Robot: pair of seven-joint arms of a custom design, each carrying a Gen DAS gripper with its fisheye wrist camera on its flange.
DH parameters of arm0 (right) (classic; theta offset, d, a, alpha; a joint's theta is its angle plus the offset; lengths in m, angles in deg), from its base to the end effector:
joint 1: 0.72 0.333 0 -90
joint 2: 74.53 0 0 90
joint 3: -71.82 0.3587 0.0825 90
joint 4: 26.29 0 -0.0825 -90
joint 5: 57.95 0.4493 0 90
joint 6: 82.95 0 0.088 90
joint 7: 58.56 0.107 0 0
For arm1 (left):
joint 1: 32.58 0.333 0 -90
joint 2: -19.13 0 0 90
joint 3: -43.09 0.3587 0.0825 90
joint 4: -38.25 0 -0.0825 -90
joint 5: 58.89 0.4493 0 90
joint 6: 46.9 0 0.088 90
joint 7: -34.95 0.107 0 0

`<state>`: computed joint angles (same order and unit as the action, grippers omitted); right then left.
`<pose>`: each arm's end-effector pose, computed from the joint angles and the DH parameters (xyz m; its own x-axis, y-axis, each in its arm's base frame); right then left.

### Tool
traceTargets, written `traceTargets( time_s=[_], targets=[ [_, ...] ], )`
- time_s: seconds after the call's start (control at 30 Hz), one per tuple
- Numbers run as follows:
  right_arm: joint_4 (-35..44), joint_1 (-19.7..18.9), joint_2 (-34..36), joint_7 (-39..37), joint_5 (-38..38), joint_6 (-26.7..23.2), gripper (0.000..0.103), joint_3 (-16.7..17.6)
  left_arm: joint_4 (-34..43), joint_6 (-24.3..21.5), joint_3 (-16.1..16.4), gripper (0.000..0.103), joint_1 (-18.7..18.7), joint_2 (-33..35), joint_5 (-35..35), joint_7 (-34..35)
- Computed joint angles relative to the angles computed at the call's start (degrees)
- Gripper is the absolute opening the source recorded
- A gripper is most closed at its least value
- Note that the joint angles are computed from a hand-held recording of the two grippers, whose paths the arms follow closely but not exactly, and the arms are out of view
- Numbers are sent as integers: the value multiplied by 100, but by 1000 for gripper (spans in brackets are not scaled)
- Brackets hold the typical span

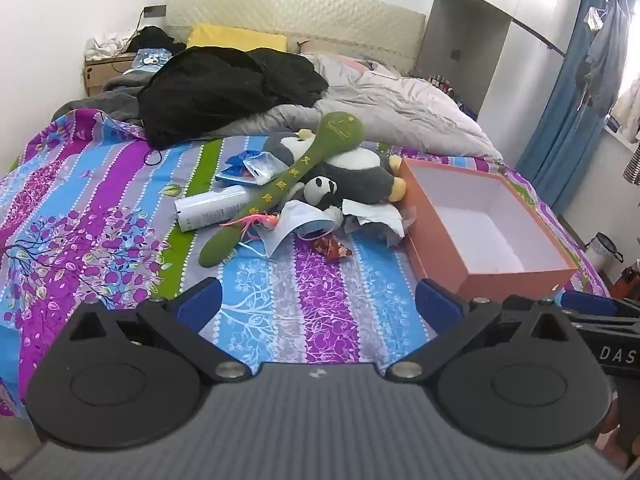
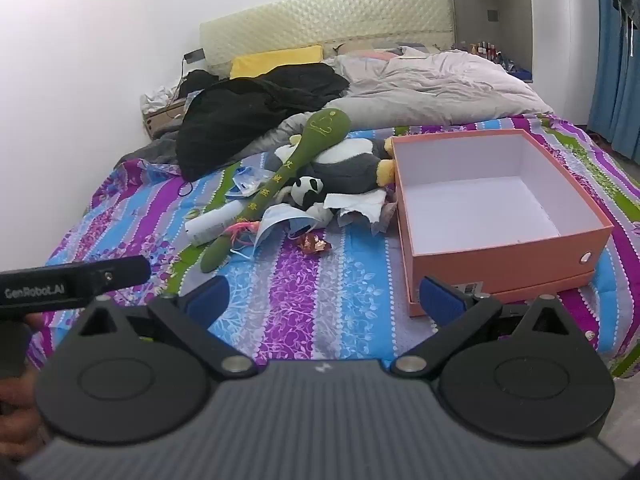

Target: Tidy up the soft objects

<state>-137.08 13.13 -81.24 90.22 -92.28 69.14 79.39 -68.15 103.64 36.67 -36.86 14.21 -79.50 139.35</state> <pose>0.5824 0.2500 0.6578 -0.1245 -0.9696 -0.2108 -0.5737 0.2436 -0.7820 0.6363 -0.1148 0.6835 -0.2730 -0.9502 0.1505 -0.6412 0.0631 -0.7648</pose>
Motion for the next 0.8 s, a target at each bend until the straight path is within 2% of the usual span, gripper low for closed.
traceTargets(
  time_s=[0.13, 0.17, 0.8],
  targets=[
    [-44, -16, -36, 94, -53, 42, 103, 5, 24, -62, 0, 103, 2, 7, 5, -31],
    [-24, 16, -27, -106, 171, -7, 103, -33, 20, -53, 5, 103, -4, 5, -47, 0],
    [-35, -33, -109, -92, 5, -146, 103, 33, 72, -172, 8, 103, -35, 11, -308, 441]
  ],
)
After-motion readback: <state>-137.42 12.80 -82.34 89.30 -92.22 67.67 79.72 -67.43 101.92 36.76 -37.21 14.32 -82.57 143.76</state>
